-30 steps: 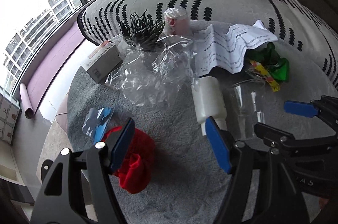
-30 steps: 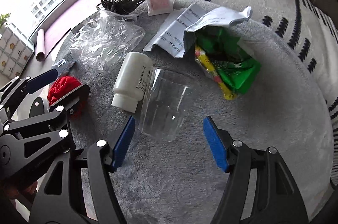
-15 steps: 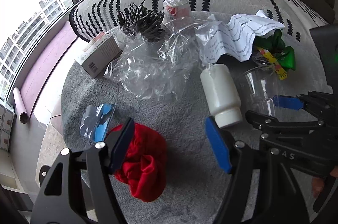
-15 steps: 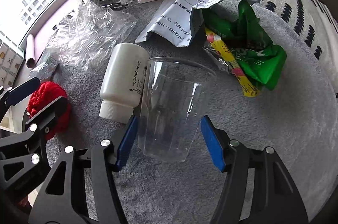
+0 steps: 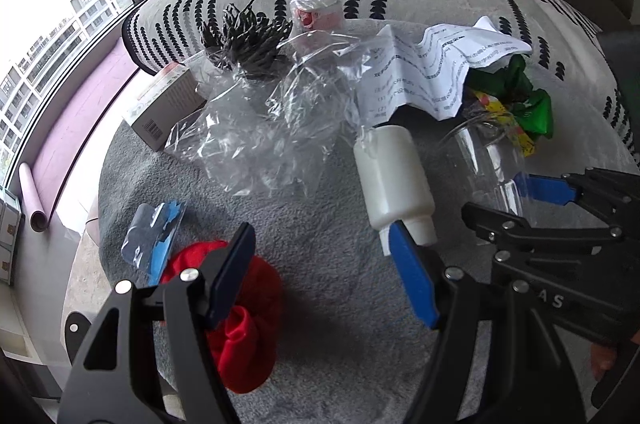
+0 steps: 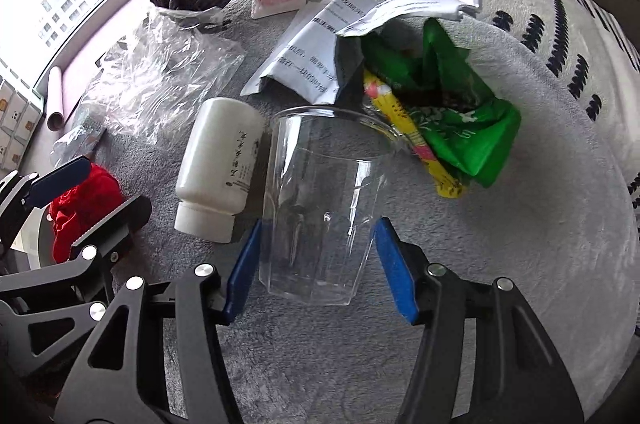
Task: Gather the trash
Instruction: 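Grasp the clear plastic cup with the right tool while the left tool grasps the white bottle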
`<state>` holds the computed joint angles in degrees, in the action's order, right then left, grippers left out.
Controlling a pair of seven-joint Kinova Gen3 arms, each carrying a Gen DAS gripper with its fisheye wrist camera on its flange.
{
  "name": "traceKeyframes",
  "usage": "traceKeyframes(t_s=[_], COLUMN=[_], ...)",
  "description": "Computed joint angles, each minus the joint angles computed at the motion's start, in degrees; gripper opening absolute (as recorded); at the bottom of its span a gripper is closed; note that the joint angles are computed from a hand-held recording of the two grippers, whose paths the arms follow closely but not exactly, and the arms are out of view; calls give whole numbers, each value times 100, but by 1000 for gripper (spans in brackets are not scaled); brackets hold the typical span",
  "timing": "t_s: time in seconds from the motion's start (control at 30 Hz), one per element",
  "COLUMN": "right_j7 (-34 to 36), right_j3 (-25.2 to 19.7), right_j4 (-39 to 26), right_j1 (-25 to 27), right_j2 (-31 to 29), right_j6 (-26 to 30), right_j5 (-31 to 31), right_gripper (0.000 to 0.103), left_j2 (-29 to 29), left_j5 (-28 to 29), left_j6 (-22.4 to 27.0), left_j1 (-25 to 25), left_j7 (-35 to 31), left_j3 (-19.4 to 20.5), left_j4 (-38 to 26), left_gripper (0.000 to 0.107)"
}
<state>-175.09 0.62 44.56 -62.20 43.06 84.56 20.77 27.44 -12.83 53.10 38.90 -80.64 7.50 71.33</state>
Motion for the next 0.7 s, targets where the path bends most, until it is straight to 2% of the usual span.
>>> traceKeyframes(t_s=[0.6, 0.67, 0.7], right_j7=[-315, -315, -328], right_j3=[-254, -280, -291], right_j4=[1457, 1540, 1562], right_j1=[178, 215, 218], right_j2=[-773, -813, -825], right_j6=[-505, -551, -558], right_j5=[195, 204, 205], right_gripper=[55, 55, 55], left_j2=[597, 653, 691], left_j5=[1, 43, 81], left_j6=[164, 193, 232], left_j1=[428, 436, 432], left_j7=[256, 277, 274], left_j3=[-73, -68, -51], left_j4=[-575, -601, -630], left_gripper=[69, 64, 53])
